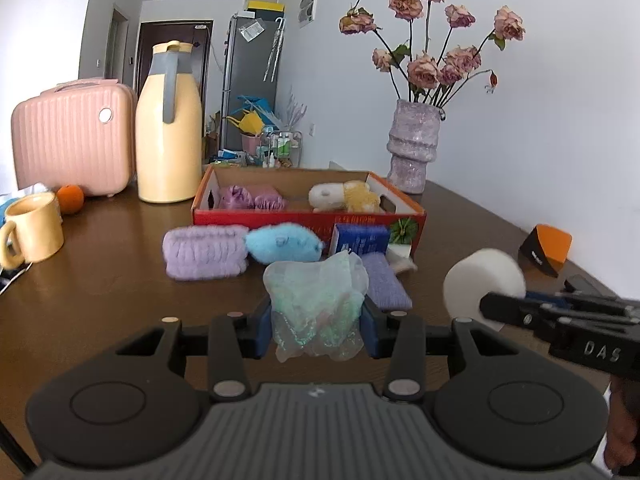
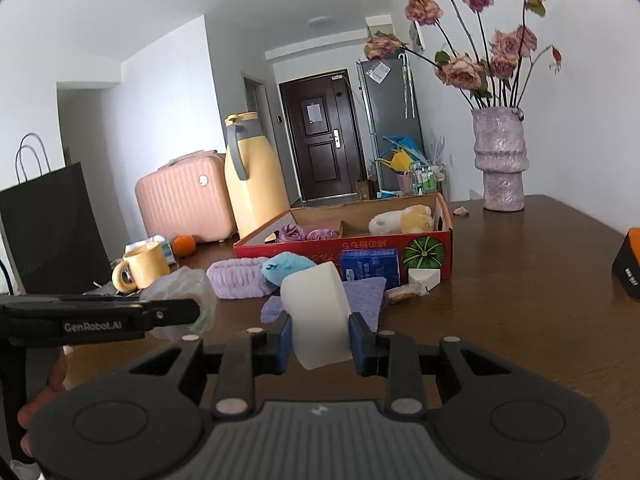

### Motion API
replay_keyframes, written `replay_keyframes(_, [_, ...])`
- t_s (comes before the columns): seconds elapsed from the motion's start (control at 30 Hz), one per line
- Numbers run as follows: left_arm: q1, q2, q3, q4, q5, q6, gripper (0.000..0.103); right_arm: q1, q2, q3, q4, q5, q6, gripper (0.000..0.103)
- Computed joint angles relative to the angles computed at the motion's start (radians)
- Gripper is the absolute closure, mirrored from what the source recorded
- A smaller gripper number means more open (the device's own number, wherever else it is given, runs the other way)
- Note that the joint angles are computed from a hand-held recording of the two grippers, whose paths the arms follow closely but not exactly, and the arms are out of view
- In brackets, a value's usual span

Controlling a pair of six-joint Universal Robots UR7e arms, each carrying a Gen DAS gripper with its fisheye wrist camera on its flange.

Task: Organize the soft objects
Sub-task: 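Carry the mesh bag and foam roll into the box and open both grippers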

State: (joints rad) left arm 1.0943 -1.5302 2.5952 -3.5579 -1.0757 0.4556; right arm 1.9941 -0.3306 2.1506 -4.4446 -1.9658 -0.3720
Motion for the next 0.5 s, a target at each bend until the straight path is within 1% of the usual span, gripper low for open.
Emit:
replay_keyframes(0.03, [0.006, 0.007, -0.019, 0.008, -0.011, 0.004, 0.060, -0.017, -0.014, -0.001, 0.022, 0.030, 0.003, 0.074])
replay_keyframes(0.13, [0.027, 0.047, -0.122, 0.061, -0.065, 0.023, 0.059, -0.061, -0.068, -0.039, 0.122, 0.114, 0.004, 0.074])
replay_keyframes(0.2, [0.046, 0.104, -0.224, 0.103, -0.093, 0.036, 0.058, -0.082, -0.102, -0.102, 0.218, 0.135, -0.027, 0.074])
replay_keyframes(0.27, [0.066, 0.189, -0.356, 0.154, -0.103, 0.029, 0.058, -0.105, -0.118, -0.189, 0.331, 0.155, -0.050, 0.074])
replay_keyframes(0.33, [0.080, 0.279, -0.482, 0.199, -0.085, 0.024, 0.058, -0.131, -0.132, -0.293, 0.489, 0.168, -0.009, 0.074])
replay_keyframes(0.37, [0.088, 0.320, -0.545, 0.240, -0.080, 0.022, 0.058, -0.139, -0.134, -0.343, 0.554, 0.171, 0.008, 0.074])
replay_keyframes(0.43, [0.107, 0.392, -0.670, 0.357, -0.089, 0.003, 0.058, -0.153, -0.123, -0.481, 0.712, 0.169, 0.024, 0.074])
replay_keyframes(0.5, [0.121, 0.461, -0.779, 0.443, -0.087, -0.016, 0.058, -0.160, -0.093, -0.620, 0.834, 0.158, 0.011, 0.073])
